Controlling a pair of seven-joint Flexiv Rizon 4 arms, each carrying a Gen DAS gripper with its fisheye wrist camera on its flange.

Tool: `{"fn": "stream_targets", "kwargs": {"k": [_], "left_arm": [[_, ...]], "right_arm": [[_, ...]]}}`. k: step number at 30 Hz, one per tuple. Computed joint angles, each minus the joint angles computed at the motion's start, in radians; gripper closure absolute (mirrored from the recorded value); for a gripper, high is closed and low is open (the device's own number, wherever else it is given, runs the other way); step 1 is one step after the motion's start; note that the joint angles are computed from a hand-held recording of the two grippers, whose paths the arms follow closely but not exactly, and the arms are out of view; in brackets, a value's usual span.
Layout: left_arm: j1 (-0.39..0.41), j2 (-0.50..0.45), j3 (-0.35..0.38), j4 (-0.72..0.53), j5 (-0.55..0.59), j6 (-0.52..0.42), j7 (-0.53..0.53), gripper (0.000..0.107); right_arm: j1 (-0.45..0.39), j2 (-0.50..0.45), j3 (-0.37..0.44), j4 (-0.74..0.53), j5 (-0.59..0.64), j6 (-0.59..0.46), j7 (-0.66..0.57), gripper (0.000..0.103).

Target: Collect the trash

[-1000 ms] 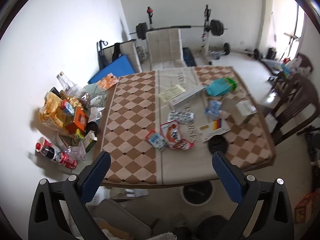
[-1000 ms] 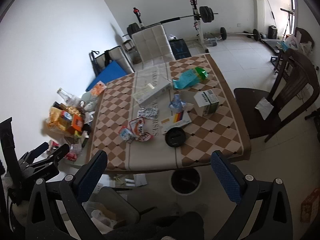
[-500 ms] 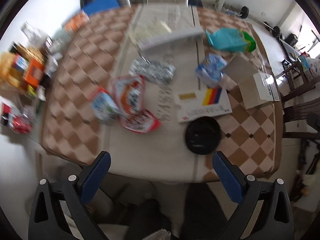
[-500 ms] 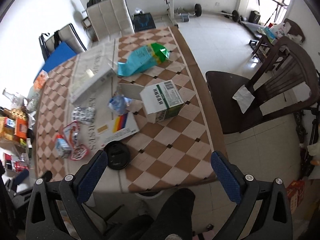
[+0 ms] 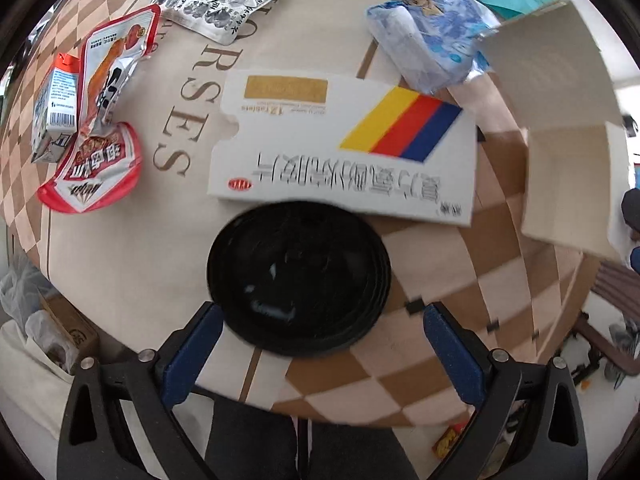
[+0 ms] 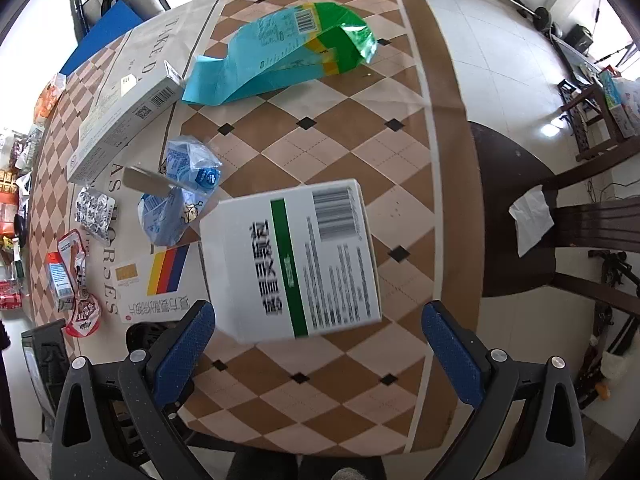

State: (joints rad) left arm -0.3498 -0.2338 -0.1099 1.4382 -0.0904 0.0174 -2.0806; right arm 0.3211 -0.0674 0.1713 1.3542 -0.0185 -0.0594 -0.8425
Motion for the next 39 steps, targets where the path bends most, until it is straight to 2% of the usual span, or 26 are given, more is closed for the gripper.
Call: {"fn": "stream_targets", "kwargs": {"k": [6, 8, 12, 18, 20, 25, 30, 34, 39], "left_arm": [[-0.013, -0.007, 0.003, -0.012, 0.045, -0.015, -0.037, 0.038], [-0.017, 0.006, 0.005, 0.006, 0.047, 0.005, -0.047, 0.039], [-0.015, 0.033, 0.004, 0.029, 0.044, 0.02, -0.053, 0.051], [-0.027, 0.032, -0.012, 0.006, 0.051, 0.013, -0.078, 0.066], [-0.032, 0.008, -0.02, -0.038, 0.057, -0.007, -0.089, 0.067], [-0.041, -0.004, -0.018, -0.075, 0.051, -0.023, -0.092, 0.078], [-0.045, 0.018, -0.01, -0.087, 0.061, -0.043, -0.099, 0.084], [-0.03, 0.084, 0.004, -0.025, 0.041, -0.021, -0.108, 0.084], [0.017, 0.188, 0.022, 0.145, -0.072, 0.051, -0.11, 0.083]], "right_arm": [[-0.004, -0.034, -0.004, -0.009, 0.032, 0.025, -0.04, 0.0], [-0.005, -0.039, -0.004, -0.011, 0.048, 0.03, -0.045, 0.0], [-0.003, -0.053, -0.003, -0.021, 0.057, 0.028, -0.055, 0.0], [0.001, -0.062, -0.003, -0.026, 0.042, 0.015, -0.065, 0.009], [0.002, -0.063, -0.003, -0.026, 0.034, 0.011, -0.071, 0.012], [0.002, -0.058, -0.003, -0.015, 0.02, 0.019, -0.081, 0.023], [-0.005, -0.042, -0.005, 0.001, 0.027, 0.039, -0.075, 0.027], [-0.008, -0.019, -0.003, 0.018, 0.012, 0.046, -0.076, 0.027], [-0.02, 0.028, -0.005, 0.059, -0.015, 0.048, -0.081, 0.027]]}}
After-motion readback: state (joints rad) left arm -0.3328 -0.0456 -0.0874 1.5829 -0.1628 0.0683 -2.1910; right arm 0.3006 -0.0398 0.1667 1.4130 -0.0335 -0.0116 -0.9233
